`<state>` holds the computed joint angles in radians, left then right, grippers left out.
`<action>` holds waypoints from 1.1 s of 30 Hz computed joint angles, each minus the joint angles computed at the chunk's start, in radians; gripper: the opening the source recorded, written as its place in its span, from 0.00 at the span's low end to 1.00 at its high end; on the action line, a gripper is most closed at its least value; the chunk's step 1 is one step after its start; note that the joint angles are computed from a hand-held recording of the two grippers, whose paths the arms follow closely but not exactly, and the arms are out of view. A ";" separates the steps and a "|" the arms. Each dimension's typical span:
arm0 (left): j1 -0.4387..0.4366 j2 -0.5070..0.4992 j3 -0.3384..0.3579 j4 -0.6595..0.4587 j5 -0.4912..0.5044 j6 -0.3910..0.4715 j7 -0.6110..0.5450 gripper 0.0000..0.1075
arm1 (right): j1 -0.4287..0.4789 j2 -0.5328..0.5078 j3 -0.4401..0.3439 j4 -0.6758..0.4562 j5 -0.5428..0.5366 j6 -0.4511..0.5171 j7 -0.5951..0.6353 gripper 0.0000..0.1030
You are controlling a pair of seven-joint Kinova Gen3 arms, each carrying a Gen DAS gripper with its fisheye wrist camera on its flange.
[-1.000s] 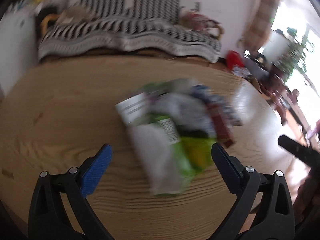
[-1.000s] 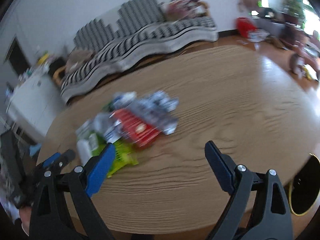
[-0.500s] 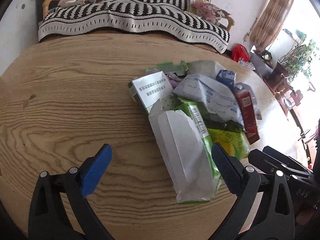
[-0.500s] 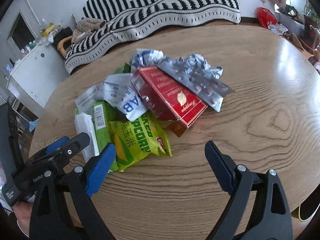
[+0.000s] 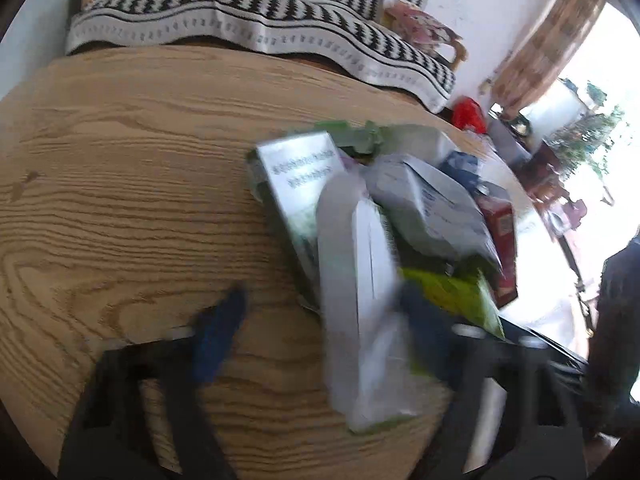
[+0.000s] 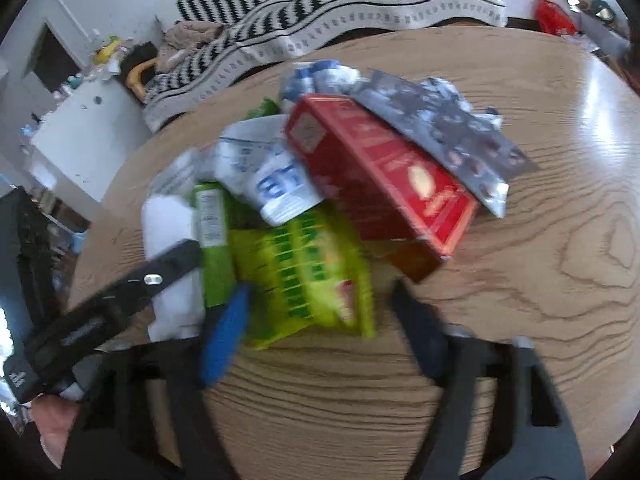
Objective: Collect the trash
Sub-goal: 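Grasp the white-green carton with the left tool while the right tool grasps the popcorn bag, then carry the carton and popcorn bag over the bin and open both tools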
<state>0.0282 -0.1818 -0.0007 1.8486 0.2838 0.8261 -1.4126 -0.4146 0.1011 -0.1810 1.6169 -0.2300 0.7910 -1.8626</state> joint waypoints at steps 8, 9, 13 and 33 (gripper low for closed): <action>-0.013 -0.075 0.049 -0.043 -0.135 0.034 0.066 0.31 | -0.027 -0.052 -0.003 0.001 0.056 -0.006 -0.026 0.36; -0.011 -0.084 0.051 -0.046 -0.147 0.034 0.071 0.31 | -0.021 -0.065 -0.007 0.008 0.050 -0.011 -0.016 0.35; -0.010 -0.108 0.065 -0.057 -0.187 0.037 0.102 0.31 | -0.020 -0.101 -0.009 0.017 0.060 -0.016 -0.015 0.34; 0.097 -0.033 0.245 -0.180 -0.330 0.013 0.298 0.31 | 0.136 -0.392 0.142 0.157 -0.036 0.053 0.109 0.34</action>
